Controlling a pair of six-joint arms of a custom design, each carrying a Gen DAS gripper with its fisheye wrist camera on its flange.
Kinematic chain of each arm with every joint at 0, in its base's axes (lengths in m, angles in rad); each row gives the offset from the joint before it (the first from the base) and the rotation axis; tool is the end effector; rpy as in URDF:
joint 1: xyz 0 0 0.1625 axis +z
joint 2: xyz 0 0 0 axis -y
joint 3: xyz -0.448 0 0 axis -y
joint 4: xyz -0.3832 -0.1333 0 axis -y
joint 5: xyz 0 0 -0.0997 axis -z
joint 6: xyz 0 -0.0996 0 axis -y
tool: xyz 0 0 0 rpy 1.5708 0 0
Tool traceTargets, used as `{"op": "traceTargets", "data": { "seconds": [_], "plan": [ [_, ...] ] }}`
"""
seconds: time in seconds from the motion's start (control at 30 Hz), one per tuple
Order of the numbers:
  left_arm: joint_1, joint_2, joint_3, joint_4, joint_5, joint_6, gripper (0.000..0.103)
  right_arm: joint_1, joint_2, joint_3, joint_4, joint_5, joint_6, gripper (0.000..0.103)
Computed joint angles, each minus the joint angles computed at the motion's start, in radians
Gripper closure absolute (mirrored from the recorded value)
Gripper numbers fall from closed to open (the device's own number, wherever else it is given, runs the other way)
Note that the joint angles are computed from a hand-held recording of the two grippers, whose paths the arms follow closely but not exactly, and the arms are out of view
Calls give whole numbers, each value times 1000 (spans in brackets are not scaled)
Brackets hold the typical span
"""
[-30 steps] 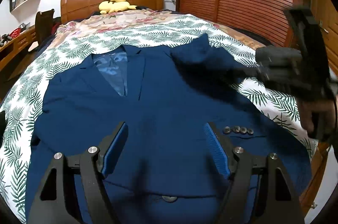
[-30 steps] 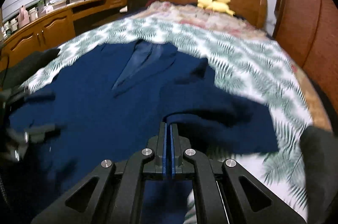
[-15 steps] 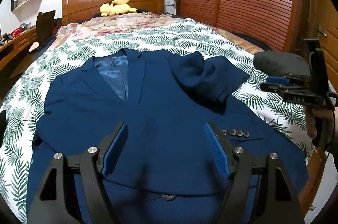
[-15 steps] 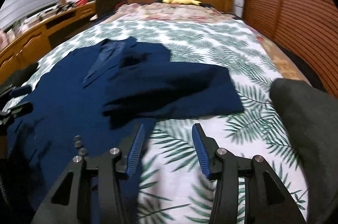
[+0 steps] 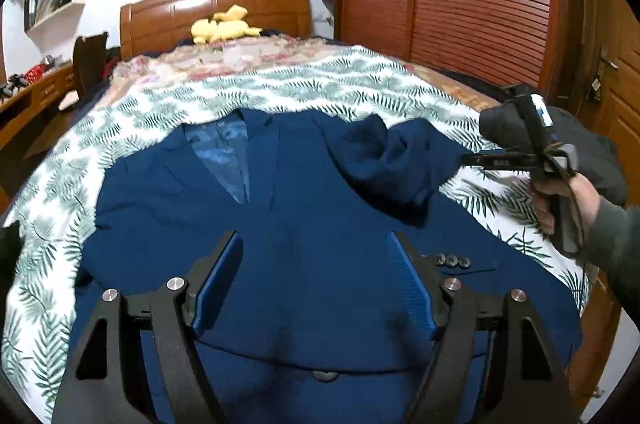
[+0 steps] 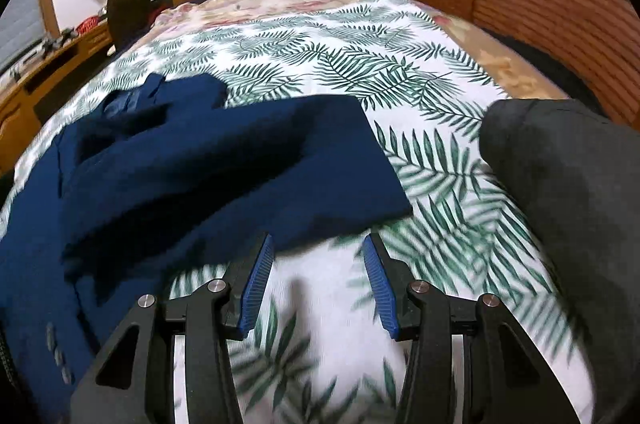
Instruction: Fold large clothes
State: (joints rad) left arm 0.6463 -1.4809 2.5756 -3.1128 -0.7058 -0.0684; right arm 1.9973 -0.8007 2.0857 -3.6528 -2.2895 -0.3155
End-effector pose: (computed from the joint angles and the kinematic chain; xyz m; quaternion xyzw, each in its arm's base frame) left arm -0.1405 -0.3679 0.2530 0.2829 0.8440 -0.3717 0.2634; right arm 0.2864 -0.4665 0.1354 0.1856 -0.8535 0.3807 0.3035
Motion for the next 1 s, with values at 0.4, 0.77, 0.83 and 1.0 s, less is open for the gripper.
{"op": "traceTargets", "data": {
  "seconds": [0.4, 0.77, 0.83, 1.0],
  "plan": [
    [-59, -188, 29, 148, 64, -41, 28, -25, 50, -137, 191, -90, 134, 56],
    [-143, -444, 60, 533, 110, -248, 28, 125, 62, -33, 18, 53, -29, 101],
    [-185, -515, 57, 677, 115, -340, 28, 168, 42, 1, -14, 64, -35, 101],
    [-318, -657, 22, 1094, 146, -602, 28, 238, -18, 98, -88, 76, -33, 101]
  ]
}}
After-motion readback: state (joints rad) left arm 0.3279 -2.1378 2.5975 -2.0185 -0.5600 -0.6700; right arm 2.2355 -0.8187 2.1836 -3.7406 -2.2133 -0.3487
